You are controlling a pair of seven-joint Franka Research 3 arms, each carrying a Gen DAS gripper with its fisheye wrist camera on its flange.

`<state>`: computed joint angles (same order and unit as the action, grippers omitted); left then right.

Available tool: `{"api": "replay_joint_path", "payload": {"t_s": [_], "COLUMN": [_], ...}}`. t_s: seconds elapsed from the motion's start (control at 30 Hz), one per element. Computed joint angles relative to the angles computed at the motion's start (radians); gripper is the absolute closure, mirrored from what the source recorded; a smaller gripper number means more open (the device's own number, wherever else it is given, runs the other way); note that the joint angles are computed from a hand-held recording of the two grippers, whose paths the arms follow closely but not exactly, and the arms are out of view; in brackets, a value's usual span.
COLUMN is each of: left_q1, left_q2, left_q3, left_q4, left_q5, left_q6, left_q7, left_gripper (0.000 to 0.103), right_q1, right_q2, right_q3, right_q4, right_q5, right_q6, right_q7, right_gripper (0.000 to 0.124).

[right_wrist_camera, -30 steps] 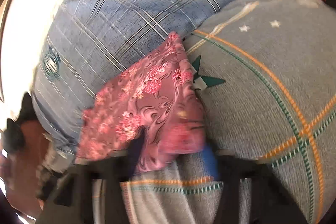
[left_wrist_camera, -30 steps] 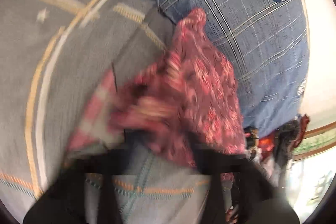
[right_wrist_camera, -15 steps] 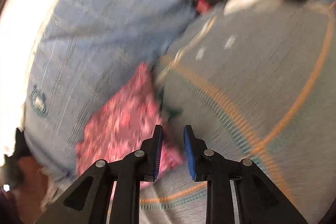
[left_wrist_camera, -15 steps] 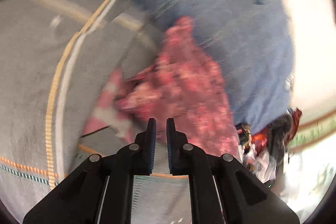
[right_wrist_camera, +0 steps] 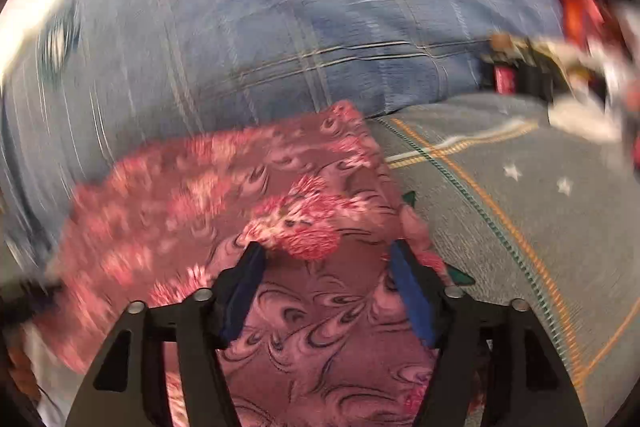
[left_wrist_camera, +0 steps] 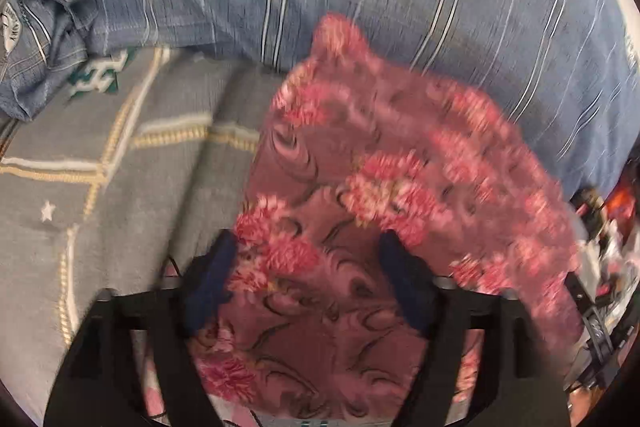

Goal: Fold small clothes

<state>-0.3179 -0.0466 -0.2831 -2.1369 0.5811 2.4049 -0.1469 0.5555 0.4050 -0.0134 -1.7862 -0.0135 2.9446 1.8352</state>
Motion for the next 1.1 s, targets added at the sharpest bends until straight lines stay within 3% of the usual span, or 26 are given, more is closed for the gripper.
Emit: {"api": "replay_joint_path", "payload": {"t_s": [0.07,0.13,0.2,0.23,0.3,0.33,0.4,0.47,0.57,0.6,0.67,0.73,0.8,0.87,0.93,1.0,1.1], "left_q1": [0.003,0.017,0.030,0.033,0.050,0.031,0.020,0.016,0.031,0.036,0.040,0.042,0.043,0.045,0.047,0.048,0.048], "left_q2": [-0.018,-0.051,-0.063,-0.055,-0.010,0.024,0.056,0.066,0.025,0.008,-0.019,-0.053,-0.075,-0.103,-0.141,-0.171,-0.179], "left_q3": [0.001,0.003,-0.009,-0.009,-0.001,0.026,0.012,0.015,0.033,0.037,0.032,0.021,0.016,0.012,0.008,0.001,-0.003], "left_q4": [-0.016,-0.052,-0.042,-0.032,-0.009,-0.001,0.060,0.071,0.023,0.011,0.006,0.003,0.007,-0.008,-0.034,-0.057,-0.071], "left_q5": [0.006,0.042,0.094,0.088,-0.041,-0.061,0.007,-0.009,-0.110,-0.135,-0.124,-0.100,-0.097,-0.099,-0.101,-0.099,-0.109], "left_q6": [0.028,0.116,0.081,0.061,0.043,0.053,-0.056,-0.071,0.007,0.009,-0.038,-0.100,-0.154,-0.183,-0.205,-0.226,-0.241], "left_q7": [-0.020,-0.051,-0.084,-0.072,0.050,0.074,0.104,0.123,0.185,0.209,0.209,0.217,0.231,0.235,0.245,0.247,0.265], "left_gripper": [0.020,0.020,0.019,0.019,0.019,0.014,0.007,0.006,0.006,0.006,0.006,0.006,0.006,0.006,0.006,0.006,0.006], "right_q1": [0.023,0.038,0.035,0.055,0.133,0.142,0.131,0.120,0.141,0.183,0.293,0.342,0.338,0.275,0.260,0.297,0.292], "right_q2": [-0.012,-0.030,-0.028,-0.014,0.037,0.067,0.057,0.054,0.033,0.011,-0.020,-0.040,-0.052,-0.063,-0.065,-0.062,-0.040], "right_q3": [-0.024,-0.051,-0.062,-0.087,-0.195,-0.208,-0.190,-0.175,-0.206,-0.257,-0.390,-0.439,-0.403,-0.276,-0.200,-0.192,-0.109], "right_q4": [-0.016,-0.059,-0.060,-0.032,0.068,0.097,0.107,0.098,0.064,0.027,-0.037,-0.072,-0.088,-0.092,-0.087,-0.084,-0.054], "right_q5": [-0.033,-0.012,0.027,0.045,-0.035,-0.019,-0.086,-0.119,-0.215,-0.291,-0.474,-0.568,-0.583,-0.539,-0.523,-0.565,-0.564], "right_q6": [0.018,0.161,0.221,0.176,-0.052,-0.126,-0.137,-0.142,-0.086,-0.039,0.082,0.165,0.198,0.167,0.130,0.116,0.092], "right_q7": [0.017,0.078,0.083,0.076,0.175,0.166,0.211,0.238,0.343,0.420,0.587,0.640,0.594,0.462,0.361,0.323,0.206], "right_gripper": [0.033,0.032,0.027,0.025,0.025,0.022,0.022,0.022,0.024,0.024,0.023,0.022,0.022,0.022,0.022,0.022,0.022]}}
